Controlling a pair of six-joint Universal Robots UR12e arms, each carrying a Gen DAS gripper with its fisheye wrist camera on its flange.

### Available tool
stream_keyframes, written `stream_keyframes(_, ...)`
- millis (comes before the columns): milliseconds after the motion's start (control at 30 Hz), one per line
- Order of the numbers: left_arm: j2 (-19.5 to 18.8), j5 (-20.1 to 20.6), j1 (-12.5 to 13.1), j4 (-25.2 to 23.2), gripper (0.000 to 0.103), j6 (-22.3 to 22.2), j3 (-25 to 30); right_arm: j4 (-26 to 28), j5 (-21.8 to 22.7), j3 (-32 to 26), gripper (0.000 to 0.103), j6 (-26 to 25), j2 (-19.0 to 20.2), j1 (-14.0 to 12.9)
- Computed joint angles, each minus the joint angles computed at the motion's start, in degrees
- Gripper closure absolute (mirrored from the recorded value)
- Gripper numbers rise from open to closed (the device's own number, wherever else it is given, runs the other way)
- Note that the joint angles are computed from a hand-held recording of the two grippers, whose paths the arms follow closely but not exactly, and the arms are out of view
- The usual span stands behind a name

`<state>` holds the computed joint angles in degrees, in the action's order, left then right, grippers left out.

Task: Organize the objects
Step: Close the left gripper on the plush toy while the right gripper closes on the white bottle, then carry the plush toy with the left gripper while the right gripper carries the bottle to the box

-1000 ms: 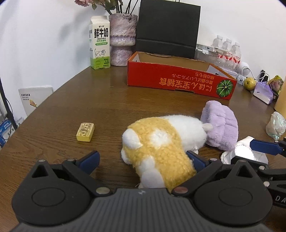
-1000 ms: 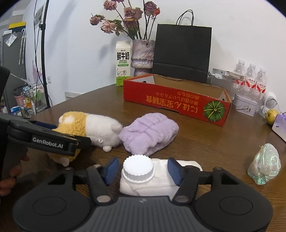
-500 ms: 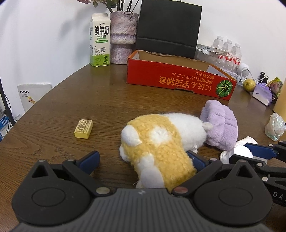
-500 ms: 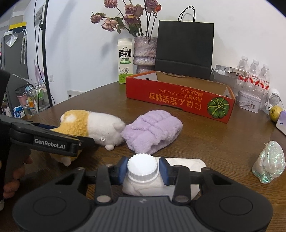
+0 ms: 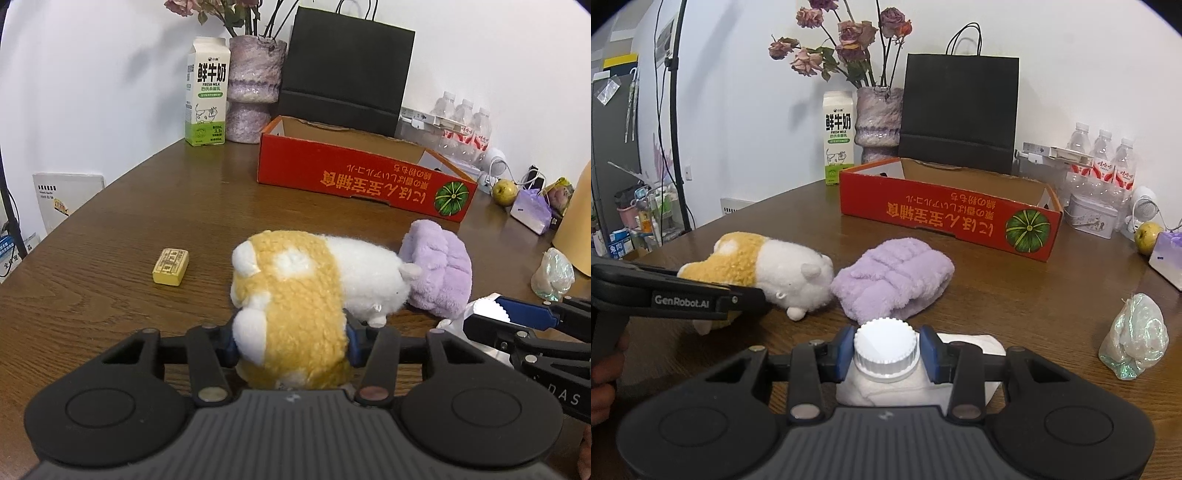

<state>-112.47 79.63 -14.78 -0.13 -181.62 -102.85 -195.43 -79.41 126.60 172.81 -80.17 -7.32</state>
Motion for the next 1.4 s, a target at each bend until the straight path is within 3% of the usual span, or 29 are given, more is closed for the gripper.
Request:
stream_keyframes(667,1.25,-0.48,0.28,2.91,0.052,0.42,-0.30,-4.65,-0.85,-0.02,0.066,1.18,-0.37,-0.39)
stream_keyframes(1400,-1.43,-1.32,-0.90,3.59,0.052,-0.04,6.37,-6.38,-1.52,-5.24,0.066,2.26,1.28,-0.63)
